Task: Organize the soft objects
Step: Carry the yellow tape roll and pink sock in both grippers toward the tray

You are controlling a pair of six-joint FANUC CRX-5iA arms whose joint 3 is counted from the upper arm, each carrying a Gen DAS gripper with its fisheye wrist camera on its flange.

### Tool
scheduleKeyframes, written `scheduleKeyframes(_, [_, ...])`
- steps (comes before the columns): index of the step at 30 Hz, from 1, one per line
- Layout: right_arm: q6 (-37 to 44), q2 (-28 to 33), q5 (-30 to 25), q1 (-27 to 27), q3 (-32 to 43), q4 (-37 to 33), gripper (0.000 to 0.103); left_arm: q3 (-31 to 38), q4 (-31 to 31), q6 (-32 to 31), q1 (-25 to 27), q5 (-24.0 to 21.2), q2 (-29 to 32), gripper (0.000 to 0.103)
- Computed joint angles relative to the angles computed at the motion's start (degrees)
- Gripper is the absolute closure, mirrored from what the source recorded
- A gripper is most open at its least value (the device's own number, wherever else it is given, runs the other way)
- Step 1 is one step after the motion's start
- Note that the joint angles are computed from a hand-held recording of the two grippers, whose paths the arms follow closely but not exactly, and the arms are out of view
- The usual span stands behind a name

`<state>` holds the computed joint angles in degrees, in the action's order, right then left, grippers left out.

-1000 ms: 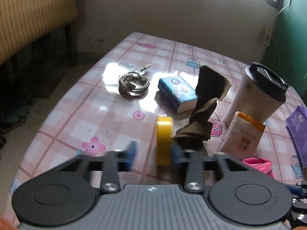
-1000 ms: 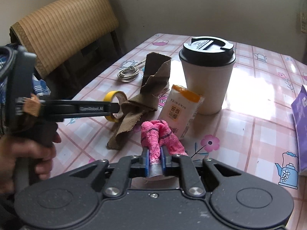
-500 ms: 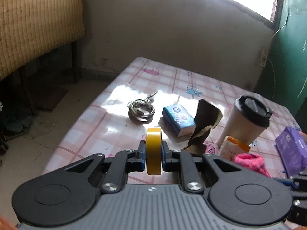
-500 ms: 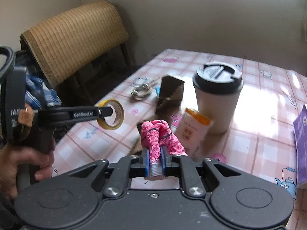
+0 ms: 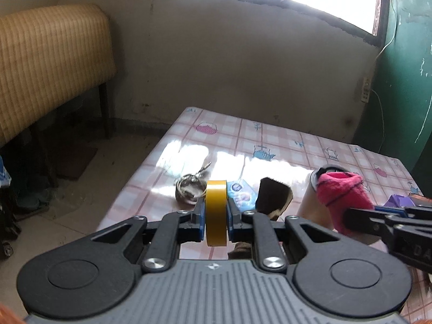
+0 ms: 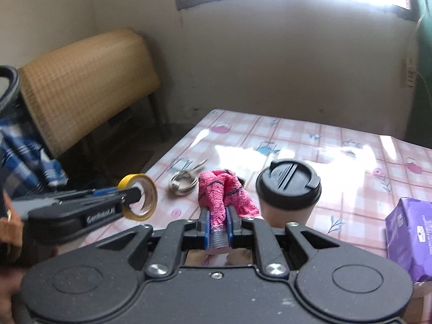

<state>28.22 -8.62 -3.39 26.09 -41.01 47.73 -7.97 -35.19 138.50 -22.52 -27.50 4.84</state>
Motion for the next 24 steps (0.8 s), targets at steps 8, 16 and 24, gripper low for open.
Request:
scheduleKeyframes(8, [-17.01, 2.47, -5.52, -1.12, 2.43, 16.27, 0.088, 3.91, -0.03, -2.11, -0.61, -2.49, 2.04, 0.085])
scheduleKeyframes(16, [-21.55, 3.62, -9.28, -1.32, 4.24, 19.35, 0.088, 5.9, -0.56, -2.55, -1.53, -3.4, 2.71, 0.085])
scheduleKeyframes(24, [-20.63, 3.36, -10.07, -1.41, 4.38, 18.19, 0.088, 6.65, 1.09, -4.15, -1.29, -3.14, 3.11, 0.085])
